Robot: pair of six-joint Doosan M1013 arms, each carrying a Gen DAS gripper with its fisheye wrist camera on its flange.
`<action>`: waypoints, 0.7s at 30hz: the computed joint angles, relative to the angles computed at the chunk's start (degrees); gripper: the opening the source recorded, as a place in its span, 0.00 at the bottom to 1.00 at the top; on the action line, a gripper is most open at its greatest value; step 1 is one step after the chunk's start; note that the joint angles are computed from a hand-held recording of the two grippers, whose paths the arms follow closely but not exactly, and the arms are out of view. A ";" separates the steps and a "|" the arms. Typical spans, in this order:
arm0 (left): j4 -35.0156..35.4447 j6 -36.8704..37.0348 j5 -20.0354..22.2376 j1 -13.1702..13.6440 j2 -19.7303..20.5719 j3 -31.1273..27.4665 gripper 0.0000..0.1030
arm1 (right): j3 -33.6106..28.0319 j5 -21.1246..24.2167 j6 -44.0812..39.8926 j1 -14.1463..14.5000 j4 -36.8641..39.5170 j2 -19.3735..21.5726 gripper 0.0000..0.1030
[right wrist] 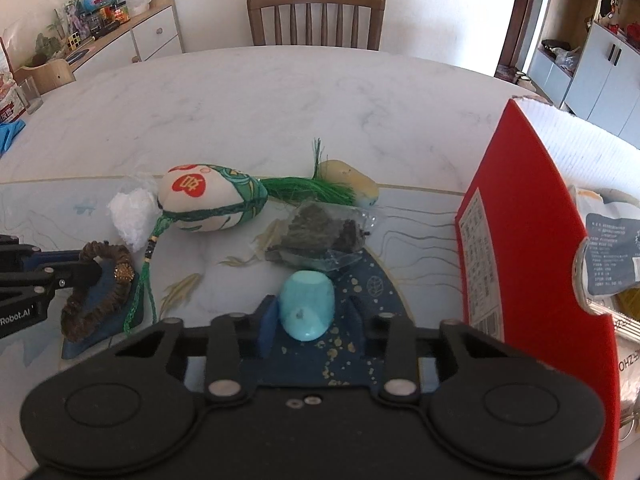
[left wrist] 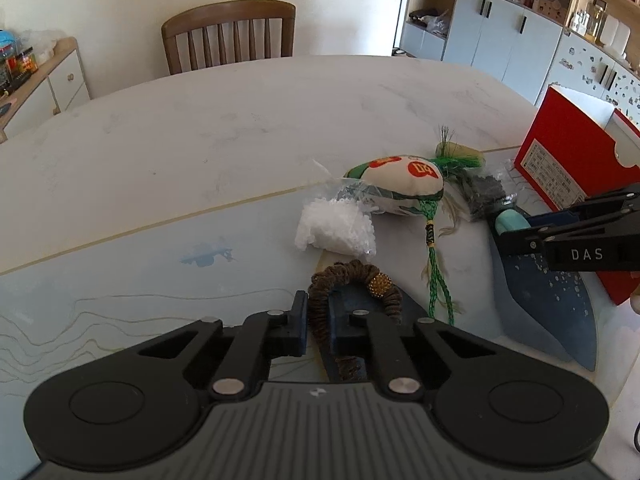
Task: Organize objects
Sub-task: 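Grasp the light-blue egg item with the right gripper while the left grasps the bead bracelet, then carry the light-blue egg item and bead bracelet with both grippers into the shoebox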
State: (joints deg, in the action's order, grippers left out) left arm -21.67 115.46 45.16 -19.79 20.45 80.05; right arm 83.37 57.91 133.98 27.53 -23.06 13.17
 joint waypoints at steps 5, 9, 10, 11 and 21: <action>-0.91 0.65 -0.36 0.01 -0.85 0.59 0.08 | 0.53 -0.77 -0.01 0.09 -0.06 -0.54 0.28; -1.67 1.53 -1.82 0.02 -2.05 1.61 0.08 | 1.12 -1.40 0.08 0.30 0.78 -1.50 0.28; -2.41 1.78 -1.59 0.10 -2.29 1.71 0.08 | 1.33 -1.62 0.04 0.40 0.94 -1.83 0.28; -2.91 1.92 -1.65 0.13 -2.61 1.93 0.08 | 1.55 -1.82 0.07 0.52 1.07 -2.19 0.28; -5.90 2.27 -3.14 -0.19 -6.18 3.94 0.08 | 2.88 -1.72 -0.52 2.15 0.77 -5.56 0.28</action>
